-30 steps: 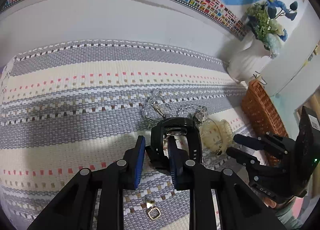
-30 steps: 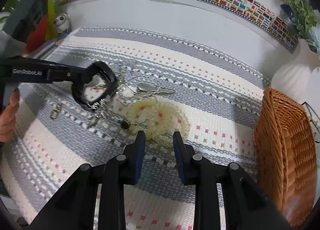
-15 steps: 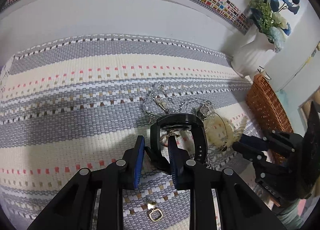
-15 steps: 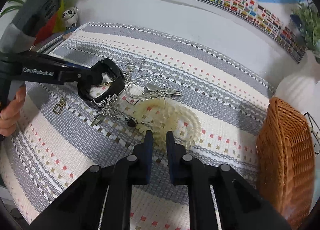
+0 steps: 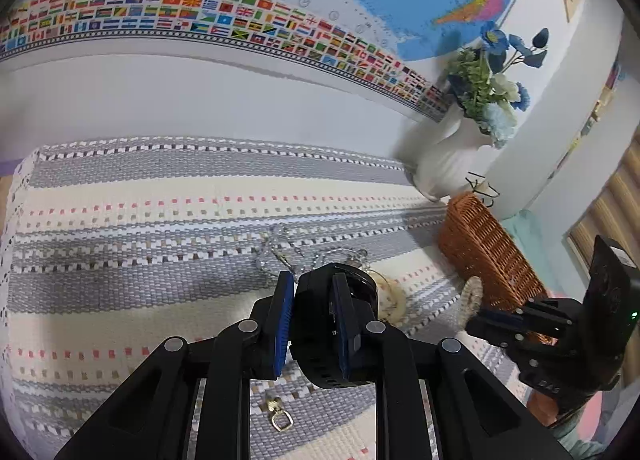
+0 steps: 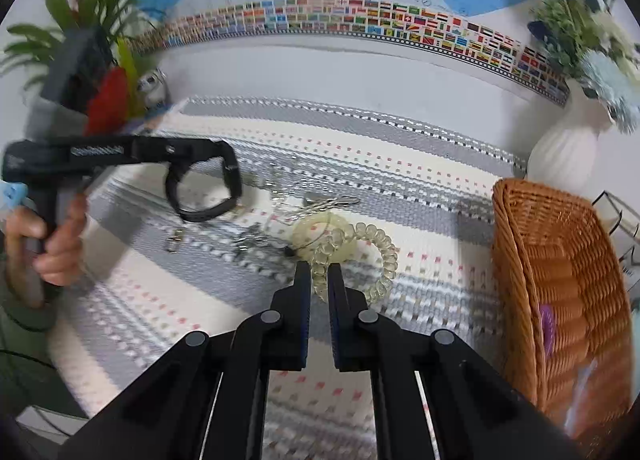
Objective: Organize jewelry
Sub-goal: 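Carry the watch and bracelet to the basket and release both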
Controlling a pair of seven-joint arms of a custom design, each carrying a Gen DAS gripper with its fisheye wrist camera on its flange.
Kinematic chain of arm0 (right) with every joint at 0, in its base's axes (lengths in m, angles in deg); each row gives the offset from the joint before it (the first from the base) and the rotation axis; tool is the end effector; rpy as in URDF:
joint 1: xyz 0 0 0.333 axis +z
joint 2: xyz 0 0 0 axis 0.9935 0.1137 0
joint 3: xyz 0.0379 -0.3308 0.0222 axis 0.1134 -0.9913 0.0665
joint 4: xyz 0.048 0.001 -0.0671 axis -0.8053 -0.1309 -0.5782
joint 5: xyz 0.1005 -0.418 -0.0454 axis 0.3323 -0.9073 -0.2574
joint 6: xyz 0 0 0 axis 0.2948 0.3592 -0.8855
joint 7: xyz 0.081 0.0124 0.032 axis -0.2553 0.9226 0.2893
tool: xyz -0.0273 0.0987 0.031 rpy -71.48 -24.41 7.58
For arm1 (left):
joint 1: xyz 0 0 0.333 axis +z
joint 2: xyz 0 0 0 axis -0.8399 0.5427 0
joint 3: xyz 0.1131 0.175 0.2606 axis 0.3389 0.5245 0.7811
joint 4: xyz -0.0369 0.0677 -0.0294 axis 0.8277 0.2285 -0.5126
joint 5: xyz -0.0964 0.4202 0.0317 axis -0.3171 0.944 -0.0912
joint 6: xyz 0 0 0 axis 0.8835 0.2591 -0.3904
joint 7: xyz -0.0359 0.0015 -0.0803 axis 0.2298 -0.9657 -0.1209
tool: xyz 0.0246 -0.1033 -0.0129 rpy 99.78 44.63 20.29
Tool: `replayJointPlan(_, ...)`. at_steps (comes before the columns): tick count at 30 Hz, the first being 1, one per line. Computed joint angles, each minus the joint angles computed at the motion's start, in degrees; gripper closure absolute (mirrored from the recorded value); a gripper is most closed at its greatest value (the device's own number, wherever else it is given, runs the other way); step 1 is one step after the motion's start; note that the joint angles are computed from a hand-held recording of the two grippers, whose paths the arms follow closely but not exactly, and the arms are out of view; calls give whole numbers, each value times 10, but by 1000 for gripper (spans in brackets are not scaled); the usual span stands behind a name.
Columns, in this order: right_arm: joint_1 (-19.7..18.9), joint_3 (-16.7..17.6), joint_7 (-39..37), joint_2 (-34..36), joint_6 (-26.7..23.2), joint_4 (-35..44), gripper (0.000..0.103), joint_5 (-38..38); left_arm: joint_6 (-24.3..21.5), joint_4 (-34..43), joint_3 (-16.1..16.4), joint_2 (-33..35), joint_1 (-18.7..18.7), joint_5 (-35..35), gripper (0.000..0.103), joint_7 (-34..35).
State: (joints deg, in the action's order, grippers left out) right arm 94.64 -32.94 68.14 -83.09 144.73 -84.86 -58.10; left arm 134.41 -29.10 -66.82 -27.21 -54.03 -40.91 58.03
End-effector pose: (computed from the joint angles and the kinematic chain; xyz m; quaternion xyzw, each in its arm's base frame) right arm 0.6443 0.1486 0.5566 -0.7938 0.4980 -0.1729 0.3031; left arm 0.6976 -0.0815 0.5214 -0.5816 0.6887 -0.4285 0.0620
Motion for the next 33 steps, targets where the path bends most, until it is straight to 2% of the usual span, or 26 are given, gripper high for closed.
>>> replayJointPlan(11,2,-11,-11,-58,8,-47,93,52,-15,-11,-5,-18,-9,-37,84,58)
replayJointPlan(17,1,-28,-19,-105,33,-82,93,64,-36,-10,-4,-39,-32,-27,84,58)
replayJointPlan(21,0,-49,-41,-140,48,-107,93,86,-13,3,-6,-46,-62,29,84,26)
replayJointPlan(25,-9,-69,-44,-167,65,-128,93,90,-32,51,-17,-26,-82,56,84,0)
replayJointPlan(29,-21,-92,-40,-180,69,-135,93,98,-22,107,-30,11,-111,121,84,-43)
replayJointPlan(33,-35,-114,-43,-165,37,-117,93,119,-55,194,-54,74,-130,151,84,-67)
